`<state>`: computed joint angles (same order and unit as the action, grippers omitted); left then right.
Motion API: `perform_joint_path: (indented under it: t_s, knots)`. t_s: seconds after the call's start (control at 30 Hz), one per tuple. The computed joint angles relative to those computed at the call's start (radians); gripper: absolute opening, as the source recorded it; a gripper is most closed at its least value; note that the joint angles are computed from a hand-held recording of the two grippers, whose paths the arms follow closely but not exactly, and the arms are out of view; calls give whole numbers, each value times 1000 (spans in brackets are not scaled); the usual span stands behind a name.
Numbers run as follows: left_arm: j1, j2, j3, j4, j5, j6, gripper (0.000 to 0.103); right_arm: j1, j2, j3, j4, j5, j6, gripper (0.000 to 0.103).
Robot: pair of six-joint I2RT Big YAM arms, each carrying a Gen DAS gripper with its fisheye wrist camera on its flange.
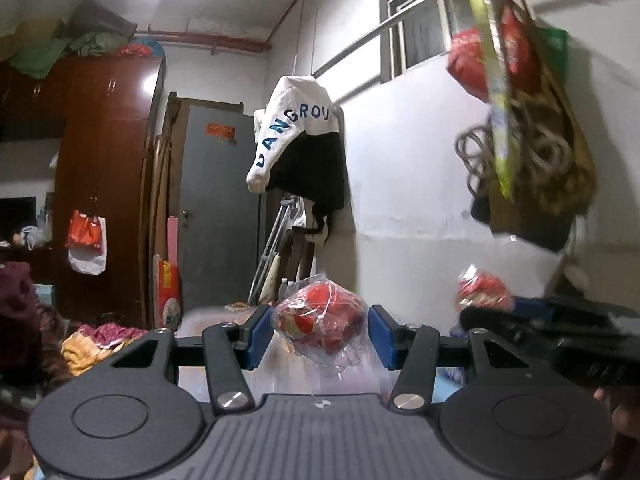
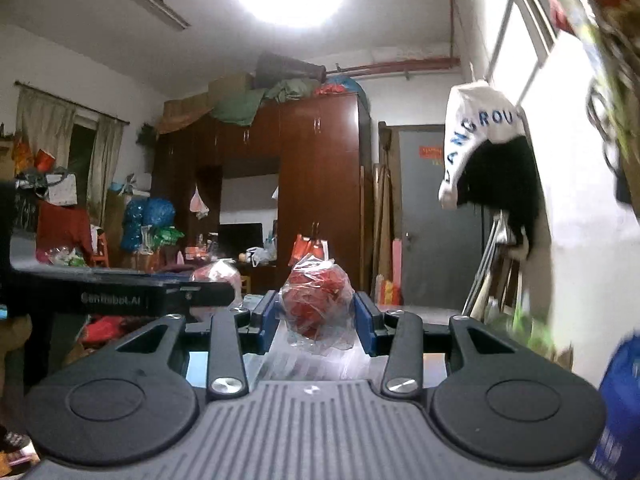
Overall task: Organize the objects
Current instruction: 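Grasp a red candy in clear wrap with each gripper, then lower both red candies into the white basket and open both grippers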
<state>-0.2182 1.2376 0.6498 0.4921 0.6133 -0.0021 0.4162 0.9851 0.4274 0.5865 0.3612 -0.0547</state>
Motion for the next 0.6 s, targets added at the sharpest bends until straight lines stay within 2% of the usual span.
perform_joint_path:
  t_s: [0.13, 0.2, 0.23, 0.27, 0.3, 0.33, 0.4, 0.43, 0.5, 0.53, 0.6]
  knots:
    - [-83, 100, 214, -219, -110, 31, 56, -113, 92, 189, -168, -38, 1, 44]
    - [-108, 153, 270, -256, -138, 43, 58, -143, 148, 256, -233, -33, -6, 44]
    - [-111, 179, 291, -266, -129, 47, 67, -156, 170, 274, -243, -35, -4, 46]
    - [-112, 203, 310, -283, -112, 47, 83, -168, 196, 298, -271, -33, -2, 50]
    - [-115, 221, 324, -296, -114, 42, 87, -175, 211, 313, -300, -26, 4, 69]
    - [-117, 230, 328, -301, -127, 39, 87, -178, 222, 318, -318, -16, 14, 87]
    - [-111, 225, 310, -277, -141, 35, 87, -171, 217, 298, -304, -3, 10, 91]
    - [-104, 219, 297, -261, -128, 36, 87, -161, 201, 277, -284, 8, 3, 101]
    - [-91, 200, 266, -219, -109, 25, 93, -135, 172, 236, -235, 25, -18, 103]
    - [-86, 189, 245, -188, -109, 24, 102, -121, 159, 228, -243, 34, -24, 103]
    - [-91, 168, 208, -128, -140, 31, 103, -103, 149, 230, -269, 49, -27, 103]
